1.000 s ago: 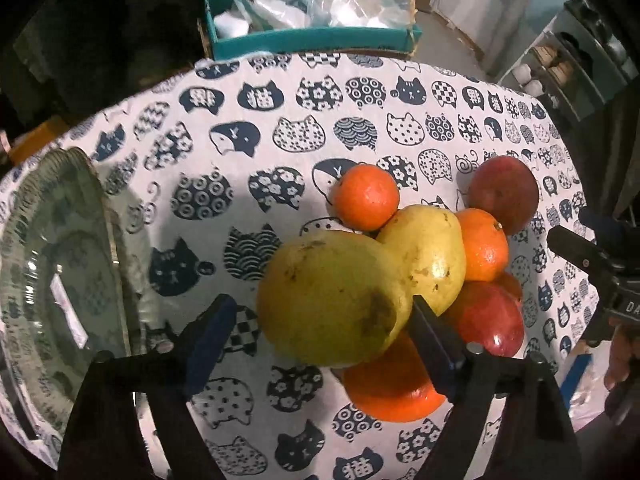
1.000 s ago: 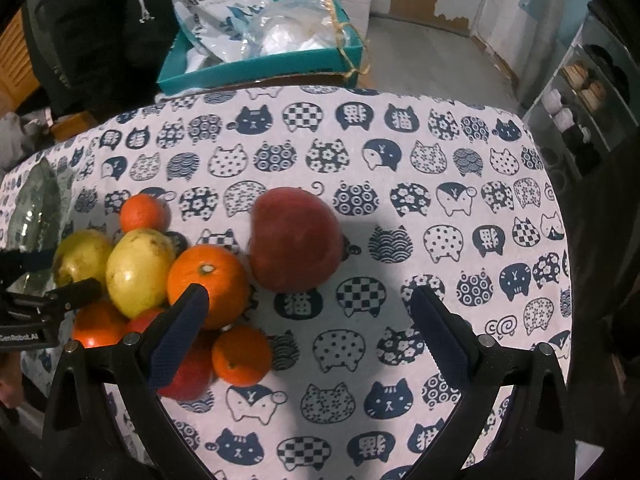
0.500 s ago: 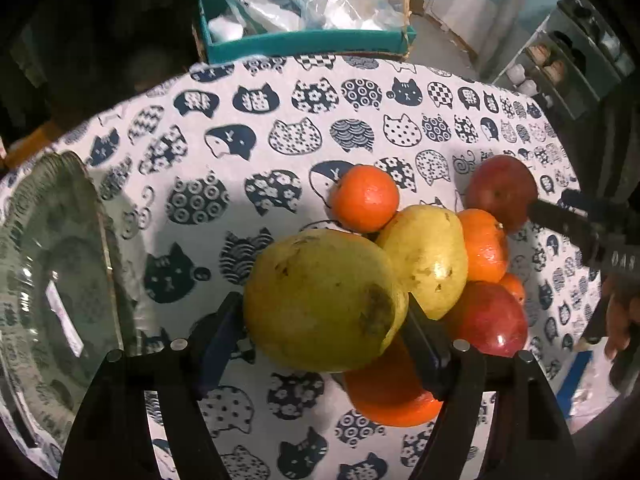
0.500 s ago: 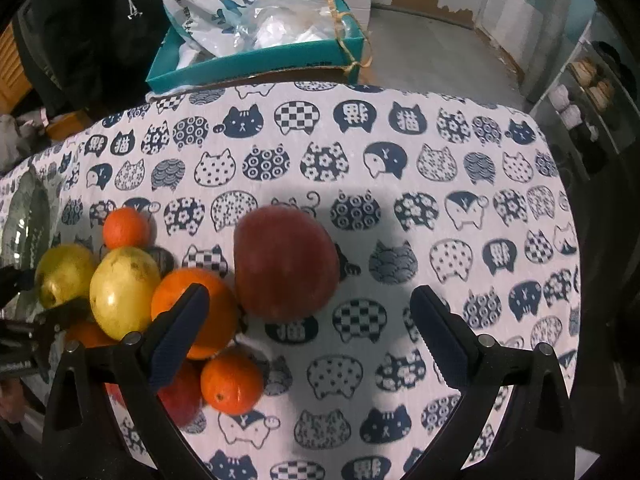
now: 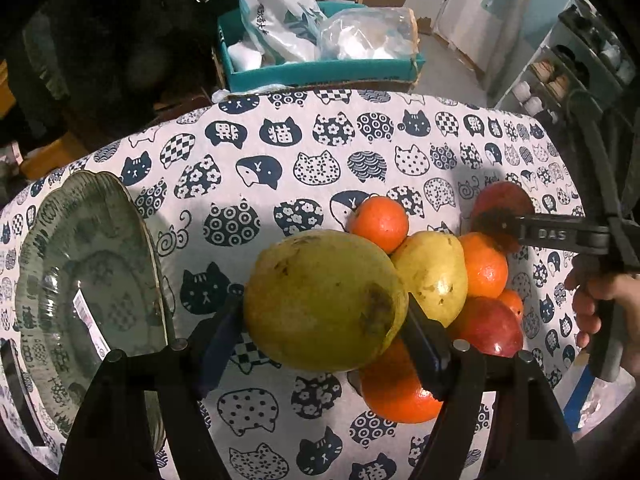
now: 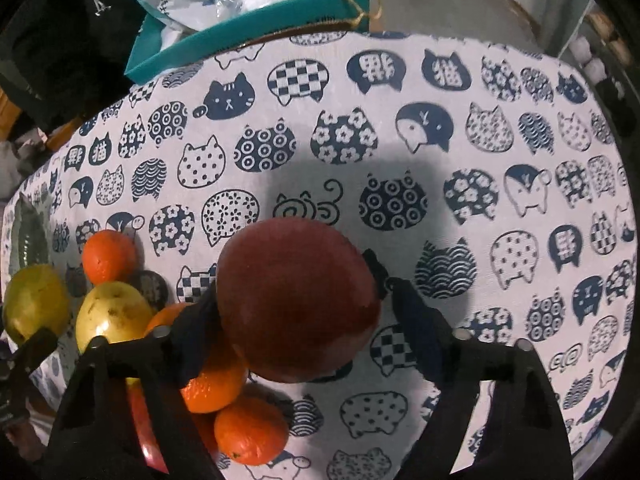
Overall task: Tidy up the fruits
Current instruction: 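Close the left tool on the pomelo while the right tool grasps the red apple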
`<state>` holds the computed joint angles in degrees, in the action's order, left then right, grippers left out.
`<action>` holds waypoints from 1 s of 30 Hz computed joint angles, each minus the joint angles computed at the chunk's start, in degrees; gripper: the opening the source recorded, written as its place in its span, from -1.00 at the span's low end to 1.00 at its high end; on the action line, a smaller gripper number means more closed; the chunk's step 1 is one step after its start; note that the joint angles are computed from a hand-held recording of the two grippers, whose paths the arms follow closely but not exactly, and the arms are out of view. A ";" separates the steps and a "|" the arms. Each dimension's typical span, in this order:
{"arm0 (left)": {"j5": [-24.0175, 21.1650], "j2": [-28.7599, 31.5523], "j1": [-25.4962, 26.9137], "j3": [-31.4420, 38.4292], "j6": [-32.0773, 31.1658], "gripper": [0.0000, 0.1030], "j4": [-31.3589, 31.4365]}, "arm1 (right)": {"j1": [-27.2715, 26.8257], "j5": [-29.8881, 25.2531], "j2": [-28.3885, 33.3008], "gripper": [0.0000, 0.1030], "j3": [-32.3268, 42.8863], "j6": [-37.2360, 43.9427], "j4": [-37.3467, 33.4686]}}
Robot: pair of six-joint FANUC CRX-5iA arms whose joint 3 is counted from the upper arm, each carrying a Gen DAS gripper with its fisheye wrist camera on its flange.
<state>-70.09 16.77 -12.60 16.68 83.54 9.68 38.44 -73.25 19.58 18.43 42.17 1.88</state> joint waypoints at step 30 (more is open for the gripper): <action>4.00 -8.13 2.52 -2.66 1.73 0.52 -1.24 | 10.27 -0.40 -4.97 0.34 -3.88 -6.71 20.52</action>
<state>-66.09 8.63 -10.08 14.02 85.26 8.45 48.71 -73.65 14.60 14.55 35.46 22.40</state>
